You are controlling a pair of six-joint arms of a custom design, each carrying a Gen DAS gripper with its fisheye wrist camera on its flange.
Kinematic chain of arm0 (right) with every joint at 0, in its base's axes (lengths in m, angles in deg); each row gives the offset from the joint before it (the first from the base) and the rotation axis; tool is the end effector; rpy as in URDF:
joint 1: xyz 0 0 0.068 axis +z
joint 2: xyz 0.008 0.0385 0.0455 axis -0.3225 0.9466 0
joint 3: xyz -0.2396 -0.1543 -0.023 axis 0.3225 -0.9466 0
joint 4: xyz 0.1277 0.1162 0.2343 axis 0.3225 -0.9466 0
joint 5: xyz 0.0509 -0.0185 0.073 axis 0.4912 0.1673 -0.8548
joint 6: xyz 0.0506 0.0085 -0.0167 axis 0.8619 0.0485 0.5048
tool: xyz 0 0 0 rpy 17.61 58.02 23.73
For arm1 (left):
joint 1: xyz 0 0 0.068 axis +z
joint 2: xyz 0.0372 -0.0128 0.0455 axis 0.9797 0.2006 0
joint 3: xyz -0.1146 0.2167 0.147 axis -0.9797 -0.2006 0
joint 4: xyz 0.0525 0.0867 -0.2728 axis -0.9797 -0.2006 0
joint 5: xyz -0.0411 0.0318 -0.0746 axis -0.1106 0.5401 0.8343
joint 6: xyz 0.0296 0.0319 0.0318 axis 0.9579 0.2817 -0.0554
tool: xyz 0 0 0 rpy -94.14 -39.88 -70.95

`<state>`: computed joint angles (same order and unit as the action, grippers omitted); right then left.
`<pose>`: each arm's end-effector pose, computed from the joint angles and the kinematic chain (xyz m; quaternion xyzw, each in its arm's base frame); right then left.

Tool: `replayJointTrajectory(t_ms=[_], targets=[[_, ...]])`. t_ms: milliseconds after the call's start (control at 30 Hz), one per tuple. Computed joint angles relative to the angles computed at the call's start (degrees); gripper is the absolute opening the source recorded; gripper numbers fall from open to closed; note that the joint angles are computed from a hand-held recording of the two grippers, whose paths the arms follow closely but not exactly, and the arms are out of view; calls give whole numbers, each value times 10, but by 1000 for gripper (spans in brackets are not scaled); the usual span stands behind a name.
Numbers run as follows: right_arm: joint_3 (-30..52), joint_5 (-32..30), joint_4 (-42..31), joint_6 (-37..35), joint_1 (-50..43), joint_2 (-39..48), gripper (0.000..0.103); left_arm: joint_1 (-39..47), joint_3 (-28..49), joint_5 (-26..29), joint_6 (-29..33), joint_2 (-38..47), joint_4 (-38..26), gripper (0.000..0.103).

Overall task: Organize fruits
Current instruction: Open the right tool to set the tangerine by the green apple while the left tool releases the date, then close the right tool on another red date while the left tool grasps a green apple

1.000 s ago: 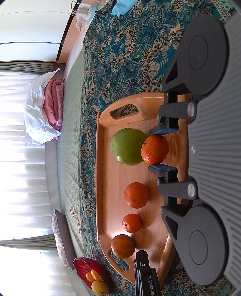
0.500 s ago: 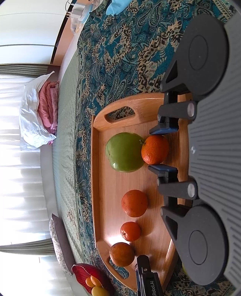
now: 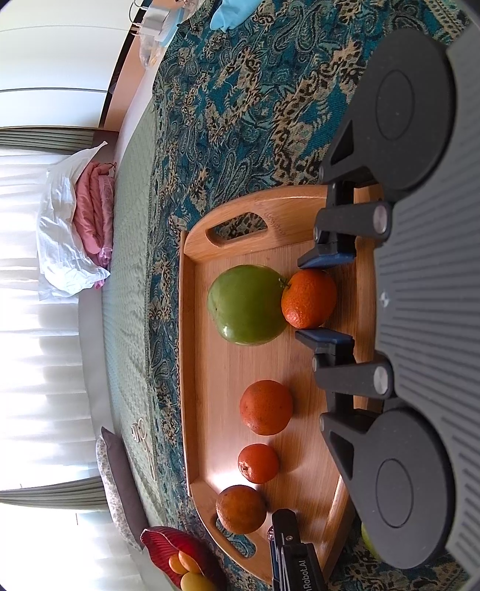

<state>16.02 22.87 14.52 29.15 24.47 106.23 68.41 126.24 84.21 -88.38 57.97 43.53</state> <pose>0.2927 0.2467 0.1544 0.0326 0.8838 -0.0033 0.4668 0.3306 -0.0584 0.1584 0.0386 0.8851 -0.0605 0.4598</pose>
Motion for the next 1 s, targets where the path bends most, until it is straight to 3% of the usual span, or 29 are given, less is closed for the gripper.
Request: replayJointTrajectory(t_ms=[133, 167, 333, 567, 767, 1000], targets=[[-1, -1, 0, 0, 1, -1, 47, 1, -1, 3, 2, -2, -2, 32], [-3, -1, 2, -2, 2, -2, 55, 1, -3, 4, 3, -4, -3, 36], [-16, 7, 9, -10, 10, -14, 64, 4, -13, 14, 5, -20, -6, 57], [-36, 22, 9, -21, 24, -34, 72, 3, -45, 22, 2, -66, 0, 76], [-70, 46, 27, -38, 46, -64, 81, -4, -93, 59, 8, -136, 9, 86], [-99, 78, 37, -60, 73, -91, 85, -31, -132, 77, 7, -196, 0, 91]])
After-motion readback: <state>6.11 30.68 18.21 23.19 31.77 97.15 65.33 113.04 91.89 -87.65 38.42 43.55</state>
